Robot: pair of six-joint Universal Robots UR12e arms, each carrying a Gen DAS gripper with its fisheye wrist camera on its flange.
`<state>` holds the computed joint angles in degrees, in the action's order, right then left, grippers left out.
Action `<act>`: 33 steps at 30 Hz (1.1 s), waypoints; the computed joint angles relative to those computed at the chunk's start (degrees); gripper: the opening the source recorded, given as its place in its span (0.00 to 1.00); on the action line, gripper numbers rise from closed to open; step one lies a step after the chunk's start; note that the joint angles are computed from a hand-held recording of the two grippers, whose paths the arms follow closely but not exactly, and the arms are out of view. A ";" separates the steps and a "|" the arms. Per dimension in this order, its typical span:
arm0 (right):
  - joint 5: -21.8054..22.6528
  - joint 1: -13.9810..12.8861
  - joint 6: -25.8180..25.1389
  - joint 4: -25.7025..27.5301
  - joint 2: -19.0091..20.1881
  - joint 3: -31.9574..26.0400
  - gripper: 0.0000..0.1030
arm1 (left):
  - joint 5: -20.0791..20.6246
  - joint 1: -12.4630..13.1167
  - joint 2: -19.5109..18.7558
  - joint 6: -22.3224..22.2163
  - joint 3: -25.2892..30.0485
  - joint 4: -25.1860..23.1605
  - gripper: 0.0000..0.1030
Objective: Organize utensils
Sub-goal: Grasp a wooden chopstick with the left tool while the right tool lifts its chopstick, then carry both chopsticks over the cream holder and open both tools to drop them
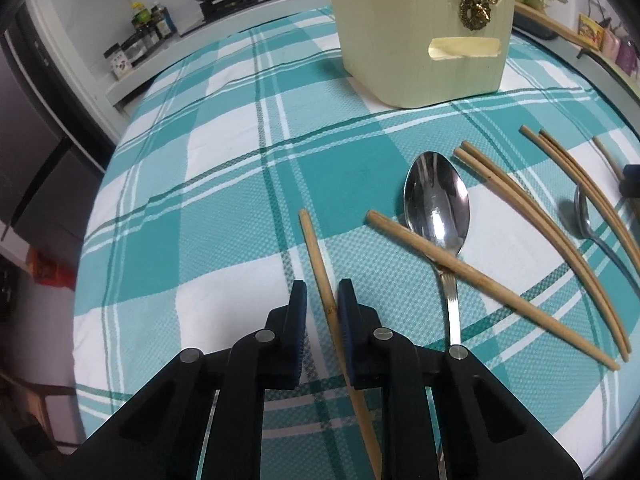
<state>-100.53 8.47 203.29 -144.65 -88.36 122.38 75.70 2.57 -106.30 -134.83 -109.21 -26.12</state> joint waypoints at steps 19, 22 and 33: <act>4.72 -0.51 1.03 -12.05 -3.58 -1.94 0.07 | -19.78 5.67 5.73 -11.70 1.92 -0.58 0.04; 2.66 1.23 -0.02 -14.59 -5.31 -2.46 0.07 | -24.65 7.12 7.21 -13.41 2.10 -0.15 0.04; -4.96 4.86 -5.34 -23.79 -3.53 -7.12 0.07 | -32.99 7.07 6.49 -23.78 6.09 4.70 0.04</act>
<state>-105.49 13.33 197.95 -168.44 -91.90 115.26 42.72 9.65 -99.81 -158.61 -103.12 -21.42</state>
